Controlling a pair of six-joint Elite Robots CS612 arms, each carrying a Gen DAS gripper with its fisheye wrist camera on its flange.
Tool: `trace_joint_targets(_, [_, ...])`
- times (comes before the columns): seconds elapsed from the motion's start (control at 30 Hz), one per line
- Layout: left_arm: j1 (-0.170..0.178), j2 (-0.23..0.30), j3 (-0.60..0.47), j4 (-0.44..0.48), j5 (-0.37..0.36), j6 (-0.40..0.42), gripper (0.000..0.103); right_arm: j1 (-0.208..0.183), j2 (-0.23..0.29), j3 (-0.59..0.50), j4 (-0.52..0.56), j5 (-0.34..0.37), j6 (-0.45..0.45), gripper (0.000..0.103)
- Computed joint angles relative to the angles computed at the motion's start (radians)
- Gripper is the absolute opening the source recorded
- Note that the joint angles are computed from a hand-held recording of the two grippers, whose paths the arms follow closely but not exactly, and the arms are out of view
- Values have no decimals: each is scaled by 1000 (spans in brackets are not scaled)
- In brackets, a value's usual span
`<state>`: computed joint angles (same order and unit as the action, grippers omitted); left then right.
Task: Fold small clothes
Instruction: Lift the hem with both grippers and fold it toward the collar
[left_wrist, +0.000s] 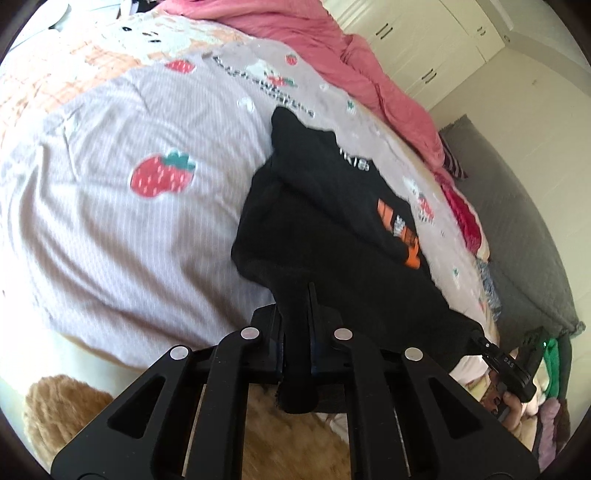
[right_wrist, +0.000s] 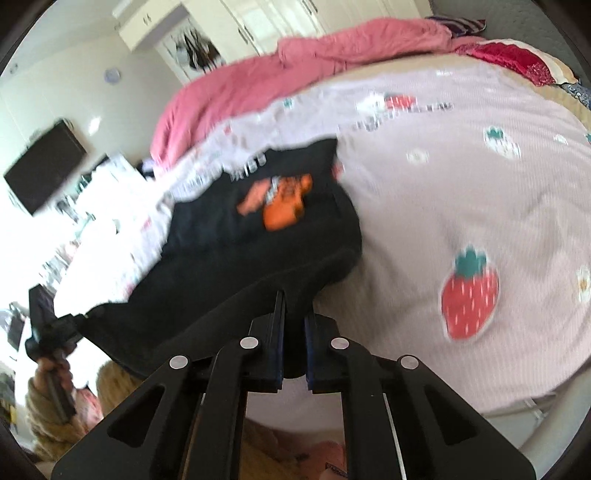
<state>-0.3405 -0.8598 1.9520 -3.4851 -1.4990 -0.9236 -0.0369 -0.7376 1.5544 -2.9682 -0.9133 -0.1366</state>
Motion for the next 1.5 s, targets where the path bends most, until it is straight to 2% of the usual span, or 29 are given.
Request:
trace_joint_targets(0.2, [25, 4, -49, 1, 13, 23, 3, 9, 33, -75, -84, 17, 88, 7])
trace_joint_targets(0.37, [44, 20, -107, 11, 22, 43, 3, 21, 67, -150, -110, 12, 126, 7])
trace_joint_targets(0.7, [77, 60, -221, 44, 32, 64, 3, 48, 137, -309, -85, -37, 139, 7])
trace_joint_targets(0.87, [79, 73, -256, 74, 63, 83, 3, 63, 162, -355, -83, -89, 104, 7])
trace_joint_targets(1.13, [94, 109, -327, 127, 76, 115, 3, 80, 221, -460, -18, -140, 112, 7])
trace_joint_targets(1.33, [102, 149, -403, 224, 102, 154, 3, 95, 267, -546, 64, -185, 80, 7])
trace_joint_targets(1.5, [103, 174, -439, 269, 99, 148, 6, 106, 292, -592, 145, -220, 60, 8])
